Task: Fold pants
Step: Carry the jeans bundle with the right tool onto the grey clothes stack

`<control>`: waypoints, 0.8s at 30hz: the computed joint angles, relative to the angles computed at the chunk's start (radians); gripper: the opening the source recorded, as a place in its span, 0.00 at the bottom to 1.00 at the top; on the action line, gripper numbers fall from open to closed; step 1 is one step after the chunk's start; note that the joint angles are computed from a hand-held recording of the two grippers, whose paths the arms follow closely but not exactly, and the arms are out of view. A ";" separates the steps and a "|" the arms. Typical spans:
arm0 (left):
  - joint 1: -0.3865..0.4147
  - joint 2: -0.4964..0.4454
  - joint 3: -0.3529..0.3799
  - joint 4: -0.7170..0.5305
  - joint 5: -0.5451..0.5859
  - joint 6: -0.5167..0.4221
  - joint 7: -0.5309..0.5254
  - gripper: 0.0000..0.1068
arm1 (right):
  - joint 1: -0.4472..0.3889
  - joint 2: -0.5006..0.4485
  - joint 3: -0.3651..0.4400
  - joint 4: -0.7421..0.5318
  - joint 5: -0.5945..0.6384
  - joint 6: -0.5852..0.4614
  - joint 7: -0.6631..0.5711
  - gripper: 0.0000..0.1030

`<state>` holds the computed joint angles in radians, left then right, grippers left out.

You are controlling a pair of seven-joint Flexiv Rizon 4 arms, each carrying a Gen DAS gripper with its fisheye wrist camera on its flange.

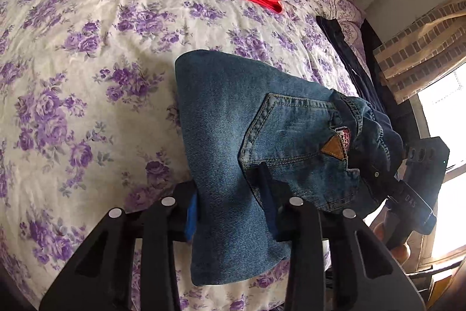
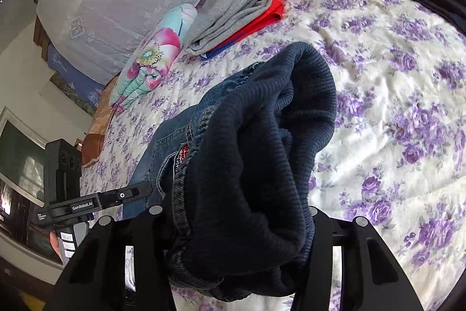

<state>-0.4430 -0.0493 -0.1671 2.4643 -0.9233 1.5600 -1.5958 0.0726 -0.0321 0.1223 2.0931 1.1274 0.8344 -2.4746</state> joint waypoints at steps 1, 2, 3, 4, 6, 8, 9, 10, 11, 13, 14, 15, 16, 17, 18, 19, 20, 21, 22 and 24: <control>0.011 0.015 0.019 0.003 0.085 -0.017 -0.060 0.32 | 0.001 0.018 0.003 0.001 -0.005 -0.001 0.001 0.49; 0.029 0.033 0.040 -0.002 0.205 -0.044 -0.140 0.32 | 0.002 0.035 0.003 0.000 -0.008 -0.007 0.001 0.49; 0.038 0.055 0.048 -0.003 0.266 -0.053 -0.177 0.31 | 0.004 0.049 0.000 -0.004 -0.007 -0.018 0.001 0.49; 0.062 0.082 0.059 -0.011 0.380 -0.075 -0.247 0.31 | 0.005 0.061 -0.006 -0.012 -0.004 -0.036 0.001 0.49; 0.070 0.133 0.077 -0.015 0.432 -0.088 -0.279 0.31 | 0.005 0.082 -0.026 -0.036 0.015 -0.090 -0.001 0.49; 0.070 0.163 0.109 -0.048 0.408 -0.136 -0.240 0.31 | 0.017 0.086 -0.034 -0.076 0.012 -0.111 0.011 0.49; 0.074 0.166 0.128 -0.075 0.381 -0.172 -0.204 0.31 | 0.024 0.081 -0.042 -0.105 0.005 -0.125 0.026 0.49; 0.083 0.160 0.145 -0.110 0.347 -0.206 -0.167 0.31 | 0.032 0.061 -0.041 -0.150 -0.007 -0.129 0.050 0.49; 0.117 0.145 0.153 -0.160 0.365 -0.253 -0.157 0.31 | 0.015 0.027 -0.008 -0.210 -0.023 -0.125 0.076 0.49; 0.140 0.073 0.220 -0.308 0.476 -0.348 -0.204 0.31 | -0.072 -0.074 0.125 -0.356 -0.087 -0.096 0.142 0.49; 0.183 0.033 0.215 -0.388 0.530 -0.396 -0.221 0.31 | -0.085 -0.136 0.170 -0.437 -0.136 -0.069 0.193 0.49; 0.253 -0.012 0.178 -0.469 0.580 -0.433 -0.232 0.31 | -0.091 -0.199 0.205 -0.518 -0.192 -0.050 0.251 0.49; 0.315 -0.060 0.143 -0.551 0.622 -0.464 -0.245 0.31 | -0.070 -0.261 0.212 -0.600 -0.252 -0.035 0.306 0.49; 0.350 -0.113 0.130 -0.632 0.644 -0.497 -0.244 0.31 | -0.026 -0.317 0.186 -0.681 -0.290 -0.027 0.352 0.49; 0.356 -0.168 0.145 -0.710 0.629 -0.524 -0.231 0.31 | 0.038 -0.369 0.127 -0.762 -0.315 -0.027 0.385 0.49; 0.369 -0.223 0.149 -0.786 0.623 -0.547 -0.234 0.31 | 0.108 -0.417 0.047 -0.844 -0.320 -0.048 0.407 0.49; 0.383 -0.275 0.149 -0.856 0.625 -0.566 -0.239 0.31 | 0.166 -0.466 -0.032 -0.925 -0.306 -0.078 0.429 0.49; 0.390 -0.324 0.153 -0.924 0.640 -0.585 -0.242 0.31 | 0.200 -0.522 -0.078 -1.007 -0.315 -0.099 0.464 0.49; 0.395 -0.371 0.156 -0.984 0.652 -0.595 -0.245 0.31 | 0.207 -0.580 -0.093 -1.088 -0.330 -0.121 0.498 0.49; 0.416 -0.450 0.143 -1.064 0.640 -0.607 -0.225 0.31 | 0.171 -0.701 -0.039 -1.248 -0.400 -0.182 0.557 0.49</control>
